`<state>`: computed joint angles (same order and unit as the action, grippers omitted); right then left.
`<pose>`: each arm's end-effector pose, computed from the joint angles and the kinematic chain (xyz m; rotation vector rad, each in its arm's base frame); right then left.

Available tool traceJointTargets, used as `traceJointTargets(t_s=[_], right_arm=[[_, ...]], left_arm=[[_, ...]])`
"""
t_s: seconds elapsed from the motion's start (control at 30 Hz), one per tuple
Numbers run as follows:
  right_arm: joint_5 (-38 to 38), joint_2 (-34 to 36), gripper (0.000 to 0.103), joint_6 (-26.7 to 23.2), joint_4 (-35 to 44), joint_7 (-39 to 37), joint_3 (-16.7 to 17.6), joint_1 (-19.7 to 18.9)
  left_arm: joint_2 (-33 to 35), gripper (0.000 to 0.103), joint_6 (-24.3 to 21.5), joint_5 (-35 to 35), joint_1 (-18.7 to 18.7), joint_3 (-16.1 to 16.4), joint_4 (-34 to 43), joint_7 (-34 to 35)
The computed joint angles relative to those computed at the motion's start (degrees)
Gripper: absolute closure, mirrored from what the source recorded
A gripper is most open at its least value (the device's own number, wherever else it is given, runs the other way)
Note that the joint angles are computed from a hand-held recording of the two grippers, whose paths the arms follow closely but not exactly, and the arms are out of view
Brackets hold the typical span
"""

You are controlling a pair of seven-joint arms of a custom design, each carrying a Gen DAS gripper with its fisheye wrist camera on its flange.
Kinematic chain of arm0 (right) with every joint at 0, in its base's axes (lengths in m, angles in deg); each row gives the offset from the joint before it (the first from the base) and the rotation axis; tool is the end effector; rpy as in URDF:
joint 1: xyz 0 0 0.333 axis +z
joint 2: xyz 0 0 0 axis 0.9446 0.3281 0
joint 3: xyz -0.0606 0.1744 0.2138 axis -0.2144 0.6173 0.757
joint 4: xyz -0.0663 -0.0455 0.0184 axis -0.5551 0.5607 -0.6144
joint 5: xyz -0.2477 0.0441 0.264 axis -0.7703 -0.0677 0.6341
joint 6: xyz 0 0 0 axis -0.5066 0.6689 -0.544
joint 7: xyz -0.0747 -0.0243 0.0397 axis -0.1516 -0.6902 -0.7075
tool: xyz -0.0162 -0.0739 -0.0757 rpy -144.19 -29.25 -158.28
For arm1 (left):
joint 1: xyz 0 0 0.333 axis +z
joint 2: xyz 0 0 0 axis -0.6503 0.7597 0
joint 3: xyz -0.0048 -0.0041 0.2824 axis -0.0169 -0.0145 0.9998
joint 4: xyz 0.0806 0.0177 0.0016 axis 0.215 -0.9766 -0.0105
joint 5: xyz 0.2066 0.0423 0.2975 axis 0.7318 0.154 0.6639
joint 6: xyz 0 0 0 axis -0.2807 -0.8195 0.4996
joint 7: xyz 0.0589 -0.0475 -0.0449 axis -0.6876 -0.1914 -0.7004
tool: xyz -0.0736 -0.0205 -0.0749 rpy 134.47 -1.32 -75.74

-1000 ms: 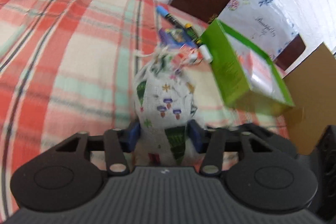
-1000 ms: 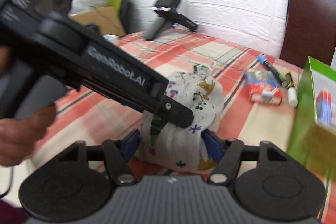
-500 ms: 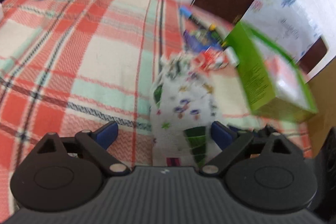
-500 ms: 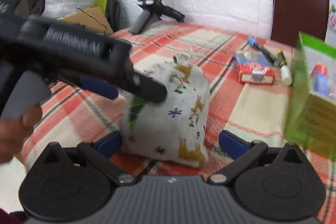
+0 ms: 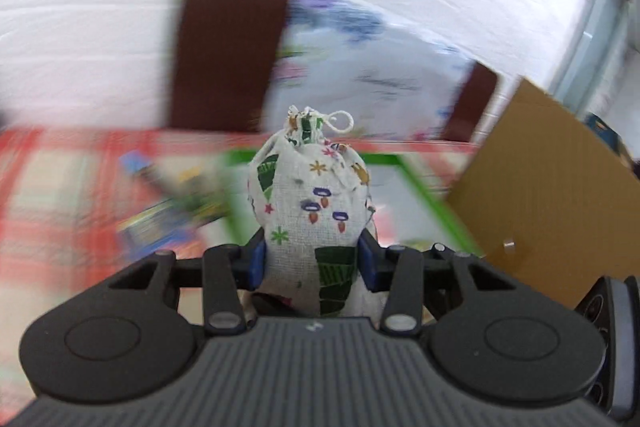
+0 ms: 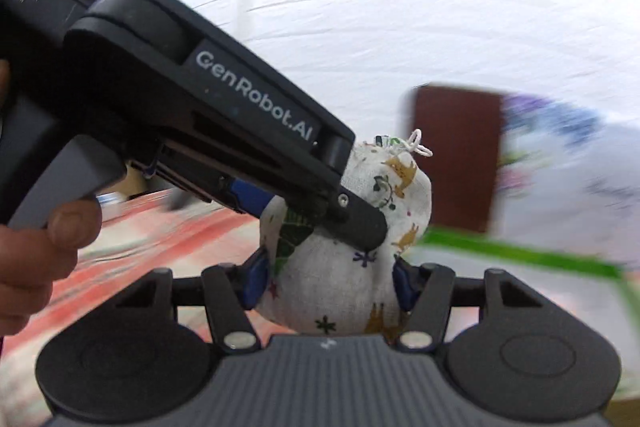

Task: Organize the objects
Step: 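Lower the white floral pouch into the green box and release it, then grasp the blue-capped marker on the tablecloth with the right gripper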

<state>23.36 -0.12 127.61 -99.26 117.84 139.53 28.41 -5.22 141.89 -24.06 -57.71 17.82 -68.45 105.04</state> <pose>0.3862 0.2102 0.4584 -1.4713 1.3578 -1.0959 0.4841 -0.2423 0.5229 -1.0578 2.4776 -1.5099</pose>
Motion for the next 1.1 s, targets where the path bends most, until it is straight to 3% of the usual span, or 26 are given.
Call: traceJointTargets(t_s=[0.1, 0.2, 0.23, 0.3, 0.33, 0.47, 0.57, 0.63, 0.77, 0.83, 0.93, 1.1], right_arm=[[0.1, -1.8, 0.045, -4.2, -3.9, -1.4, -7.0, 2.4], [-2.0, -1.0, 0.039, -10.5, -4.8, -2.5, -11.4, 2.0], [-2.7, -1.4, 0.027, -13.5, -4.0, -2.4, -10.5, -0.3], [-3.2, -5.9, 0.008, -14.7, -3.9, 2.6, -4.2, -7.8], [-3.4, -7.2, 0.008, -15.3, -4.0, 4.4, -2.7, -9.3], [-2.6, -9.5, 0.008, -10.3, -7.7, 11.4, -1.1, -7.9], [-2.6, -15.2, 0.008, -10.7, -9.1, 15.8, 1.0, -6.5], [-3.4, -16.0, 0.008, -10.0, -9.8, 17.5, 0.5, -4.9], [-6.2, -16.4, 0.008, -9.9, -9.2, 19.2, -1.5, -2.6], [-7.4, -17.0, 0.008, -10.7, -9.1, 20.3, -2.9, -0.1], [-9.8, -14.0, 0.008, -9.4, -7.2, 21.1, -3.8, 0.6], [-13.1, -5.3, 0.018, -7.3, -1.7, 17.3, -4.7, 2.2]], left_arm=[[6.7, 0.056, -0.5, 2.2, -2.2, -3.2, 7.1, -1.9], [13.4, 0.054, 2.0, 9.8, -4.0, -6.8, 13.2, -9.5], [15.3, 0.05, 4.3, 13.4, -4.8, -7.8, 14.3, -12.3], [17.6, 0.048, 12.3, 21.3, -6.8, -8.7, 14.1, -17.4], [17.8, 0.047, 15.0, 24.9, -7.4, -8.6, 13.2, -20.0], [15.6, 0.043, 15.1, 25.6, -3.8, -10.4, 10.0, -20.7], [13.8, 0.042, 17.4, 28.2, -2.4, -11.1, 7.7, -22.1], [11.5, 0.042, 17.1, 25.2, -1.0, -11.5, 5.7, -19.7], [7.5, 0.035, 19.3, 21.8, -1.2, -9.4, 0.9, -16.3], [5.4, 0.034, 19.7, 19.6, -1.5, -7.6, -1.6, -14.5], [2.7, 0.032, 19.6, 16.6, -1.5, -4.2, -5.1, -12.6], [1.6, 0.031, 21.3, 19.6, 1.1, 0.9, -9.3, -18.2]])
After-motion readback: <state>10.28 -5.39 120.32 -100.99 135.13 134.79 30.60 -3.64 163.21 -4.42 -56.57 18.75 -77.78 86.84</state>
